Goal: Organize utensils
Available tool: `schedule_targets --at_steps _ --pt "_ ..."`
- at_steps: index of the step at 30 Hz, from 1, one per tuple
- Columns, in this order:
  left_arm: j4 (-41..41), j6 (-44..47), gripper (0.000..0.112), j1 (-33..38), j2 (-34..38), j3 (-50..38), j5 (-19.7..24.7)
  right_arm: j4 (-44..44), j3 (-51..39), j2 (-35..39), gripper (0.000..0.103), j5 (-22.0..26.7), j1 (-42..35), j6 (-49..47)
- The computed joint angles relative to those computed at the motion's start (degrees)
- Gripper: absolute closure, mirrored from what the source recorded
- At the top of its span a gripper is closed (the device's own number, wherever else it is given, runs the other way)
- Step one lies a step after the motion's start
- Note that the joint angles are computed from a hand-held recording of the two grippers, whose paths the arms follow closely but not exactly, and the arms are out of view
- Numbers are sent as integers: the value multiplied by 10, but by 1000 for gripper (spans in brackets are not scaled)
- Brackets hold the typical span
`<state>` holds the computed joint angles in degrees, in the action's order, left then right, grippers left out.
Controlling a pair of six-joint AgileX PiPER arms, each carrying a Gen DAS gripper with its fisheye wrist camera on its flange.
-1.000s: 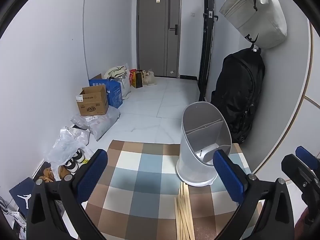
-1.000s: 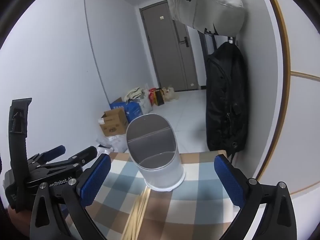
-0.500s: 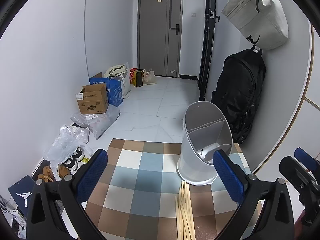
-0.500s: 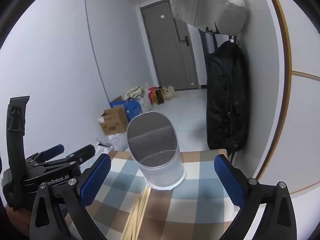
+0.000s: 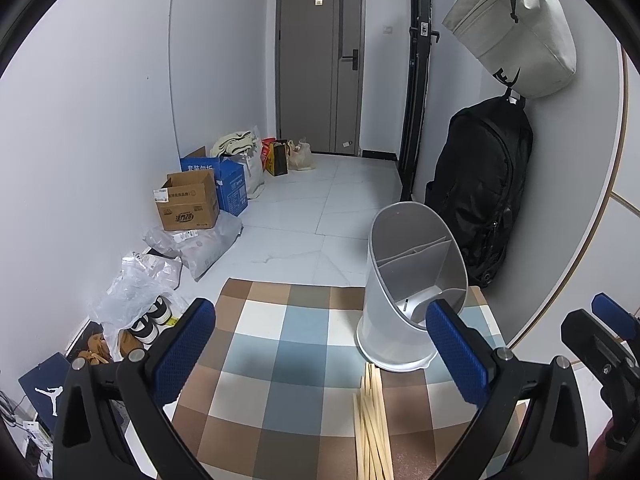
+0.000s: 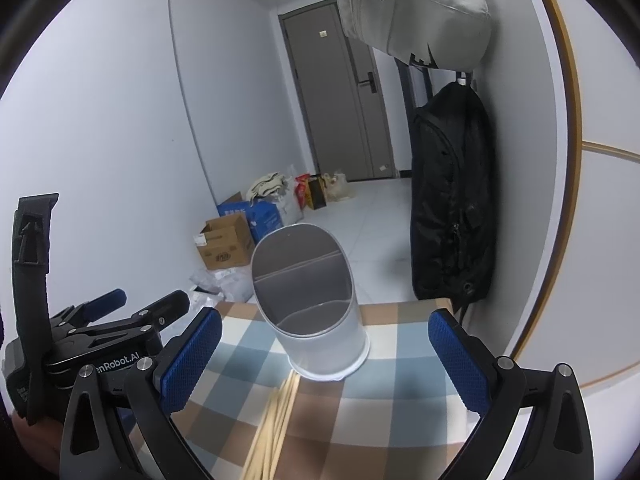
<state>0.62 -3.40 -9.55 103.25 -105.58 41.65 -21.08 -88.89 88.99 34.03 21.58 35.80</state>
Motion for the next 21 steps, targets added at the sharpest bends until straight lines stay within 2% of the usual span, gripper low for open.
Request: schedule_targets --at_steps 21 --pt "-1 4 10 3 0 1 -2 5 -1 0 0 1 -4 -5"
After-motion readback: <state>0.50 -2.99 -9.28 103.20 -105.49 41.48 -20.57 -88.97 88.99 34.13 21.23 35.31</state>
